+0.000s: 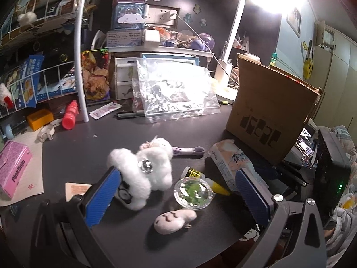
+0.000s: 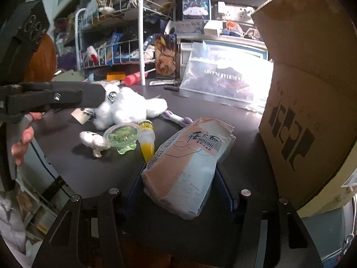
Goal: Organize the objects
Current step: 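Grasp the pink-and-white package with the right tool, then carry the package over the cardboard box and open the right tool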
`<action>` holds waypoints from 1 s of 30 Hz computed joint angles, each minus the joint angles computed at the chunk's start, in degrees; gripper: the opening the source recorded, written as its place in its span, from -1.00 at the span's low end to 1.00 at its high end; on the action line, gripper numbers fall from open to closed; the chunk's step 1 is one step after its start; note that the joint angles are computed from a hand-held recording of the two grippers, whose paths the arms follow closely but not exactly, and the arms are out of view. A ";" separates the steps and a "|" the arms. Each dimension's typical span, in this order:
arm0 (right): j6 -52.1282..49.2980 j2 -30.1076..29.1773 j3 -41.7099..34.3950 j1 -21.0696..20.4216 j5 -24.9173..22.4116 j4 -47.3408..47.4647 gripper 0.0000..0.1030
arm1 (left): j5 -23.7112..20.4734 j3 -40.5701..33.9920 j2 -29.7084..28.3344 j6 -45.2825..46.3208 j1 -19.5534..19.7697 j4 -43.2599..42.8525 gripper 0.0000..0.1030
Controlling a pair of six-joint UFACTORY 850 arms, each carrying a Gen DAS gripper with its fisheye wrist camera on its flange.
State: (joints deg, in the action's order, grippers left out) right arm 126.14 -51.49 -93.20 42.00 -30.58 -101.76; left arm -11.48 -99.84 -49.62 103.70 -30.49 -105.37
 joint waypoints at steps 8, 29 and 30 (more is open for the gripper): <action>6.24 2.67 2.40 0.17 -0.61 -9.61 0.07 | -3.23 -3.46 -1.41 -10.00 -0.46 11.37 0.99; 3.19 6.91 -2.87 -1.82 10.63 -22.08 0.06 | -13.18 -13.62 -0.77 -38.30 0.17 35.86 0.13; 3.16 7.71 -2.43 -1.98 10.70 -22.20 0.06 | -13.06 -14.19 -0.68 -39.65 -0.04 37.34 0.09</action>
State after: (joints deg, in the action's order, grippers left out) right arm 129.30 -43.78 -95.64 40.02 -19.88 -123.97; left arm -24.54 -114.03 -50.30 64.04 -30.53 -68.03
